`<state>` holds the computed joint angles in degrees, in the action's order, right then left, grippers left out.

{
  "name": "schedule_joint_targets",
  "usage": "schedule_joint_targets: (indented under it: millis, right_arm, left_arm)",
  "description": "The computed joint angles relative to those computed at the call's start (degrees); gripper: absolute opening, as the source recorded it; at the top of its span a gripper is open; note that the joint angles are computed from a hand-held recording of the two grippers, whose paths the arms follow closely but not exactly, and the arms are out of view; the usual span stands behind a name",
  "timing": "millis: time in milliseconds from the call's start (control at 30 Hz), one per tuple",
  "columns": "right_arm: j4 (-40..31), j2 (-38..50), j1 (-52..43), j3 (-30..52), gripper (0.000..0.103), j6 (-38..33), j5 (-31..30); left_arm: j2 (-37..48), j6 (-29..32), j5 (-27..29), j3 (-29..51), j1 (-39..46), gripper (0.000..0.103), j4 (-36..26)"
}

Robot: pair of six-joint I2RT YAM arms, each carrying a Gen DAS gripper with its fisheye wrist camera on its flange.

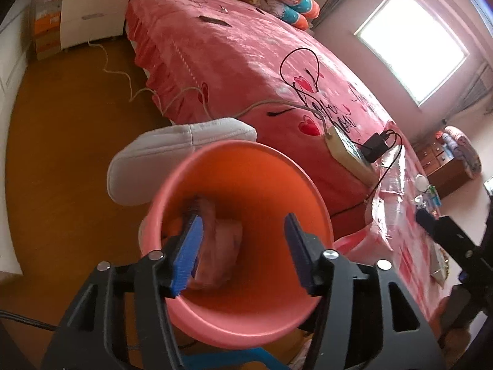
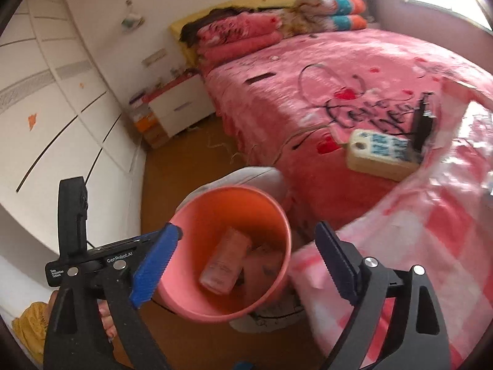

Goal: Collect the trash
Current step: 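Open both grippers over the orange wastebasket to drop carton and packet, then move both tools back over the trash on the table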

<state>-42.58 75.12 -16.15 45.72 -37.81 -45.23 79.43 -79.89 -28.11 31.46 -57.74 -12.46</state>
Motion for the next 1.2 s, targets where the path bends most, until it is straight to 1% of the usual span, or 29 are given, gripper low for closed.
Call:
schedule_joint_targets:
  millis: [100, 233, 433, 567, 867, 1200]
  right_arm:
    - [-0.7, -1.1, -5.1, -0.1, 0.092, -3.1, -0.8]
    - [-1.8, -1.5, -12.1, -0.4, 0.094, -8.7, -1.9]
    - [-3.7, -0.5, -20.9, -0.8, 0.095, -16.3, -4.5]
    - [-6.0, 2.3, -27.7, 0.4, 0.095, -22.0, -6.6]
    - [-10.7, 11.7, -37.2, 7.5, 0.095, -28.0, -9.7]
    - [-16.7, 20.0, -43.2, 15.3, 0.095, -33.1, -11.9]
  left_arm:
    - [2.2, 0.6, -2.0, 3.8, -1.6, 0.064, -3.7]
    - [5.4, 2.0, -2.8, 9.3, -3.0, 0.069, -7.3]
    - [10.3, 5.0, -3.9, 17.0, -5.0, 0.075, -10.4]
    - [13.8, 8.2, -4.7, 22.9, -6.6, 0.077, -11.5]
    - [22.7, 14.3, -5.5, 37.0, -9.2, 0.08, -15.8]
    - [30.7, 17.7, -5.3, 49.5, -11.0, 0.081, -20.4]
